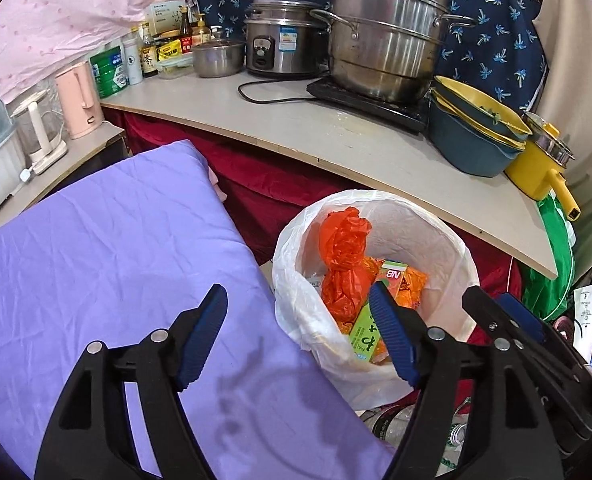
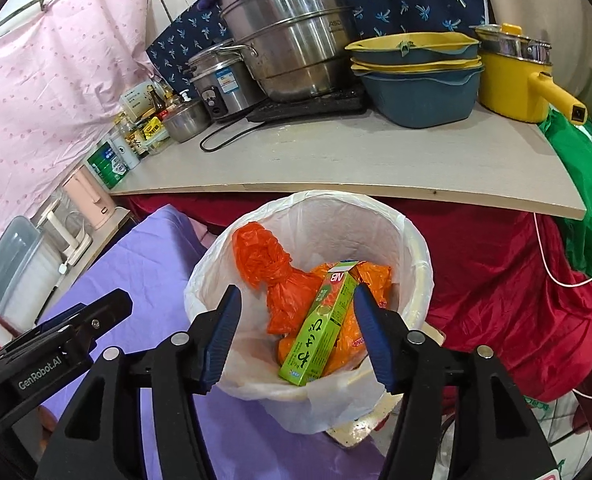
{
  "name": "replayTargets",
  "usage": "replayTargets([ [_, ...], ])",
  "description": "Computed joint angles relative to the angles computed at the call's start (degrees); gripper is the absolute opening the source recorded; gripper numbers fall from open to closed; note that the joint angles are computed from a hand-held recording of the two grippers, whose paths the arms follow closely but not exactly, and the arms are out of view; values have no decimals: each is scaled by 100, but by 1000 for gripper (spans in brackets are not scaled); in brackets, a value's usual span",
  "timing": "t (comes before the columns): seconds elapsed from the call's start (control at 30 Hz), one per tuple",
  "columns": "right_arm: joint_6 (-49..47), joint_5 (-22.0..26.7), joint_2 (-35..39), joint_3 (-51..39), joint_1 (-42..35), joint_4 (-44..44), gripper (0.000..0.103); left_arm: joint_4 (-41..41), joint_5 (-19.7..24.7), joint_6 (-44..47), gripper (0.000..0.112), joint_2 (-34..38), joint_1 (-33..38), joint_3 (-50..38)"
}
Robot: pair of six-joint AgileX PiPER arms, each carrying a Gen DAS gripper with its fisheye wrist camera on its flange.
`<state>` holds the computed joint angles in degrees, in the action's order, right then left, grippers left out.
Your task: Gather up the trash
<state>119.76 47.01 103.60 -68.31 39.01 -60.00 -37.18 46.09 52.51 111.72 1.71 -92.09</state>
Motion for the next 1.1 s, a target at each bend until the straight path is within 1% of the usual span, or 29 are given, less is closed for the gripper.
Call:
replayTargets([
  [0.1, -48, 207, -116, 30, 193, 42, 62, -121, -104, 235, 72, -253, 94, 316],
  [0.2, -126, 437, -212, 49, 420, 123, 64, -245, -187, 460, 74, -527, 195, 644],
  [0.27, -272, 658, -252, 12, 586, 194, 66, -290, -241, 579, 78, -694, 256, 843],
  [0.37, -363, 896, -331, 11, 812, 242, 71, -442, -348, 824, 82, -983, 386, 1200],
  [0.53, -477, 1346, -344, -123, 1191, 342, 81, -600, -511, 1148, 88, -1379, 559, 1695],
  [0.6, -542, 1533, -324, -180, 1347, 396, 83, -637, -580, 1248, 89, -1493, 625, 1864],
  [0.87, -664, 1918, -262, -307, 1690, 510, 87, -688, -690, 1453, 90, -1774, 818, 2240],
  [0.93, -646, 1930, -280, -286, 1747, 515, 90, -653, -680, 1398, 90, -1821, 864, 2276],
  [1.1, -572, 2041, -289, -277, 1885, 559, 91, -764, -737, 1625, 91, -1998, 976, 2533],
])
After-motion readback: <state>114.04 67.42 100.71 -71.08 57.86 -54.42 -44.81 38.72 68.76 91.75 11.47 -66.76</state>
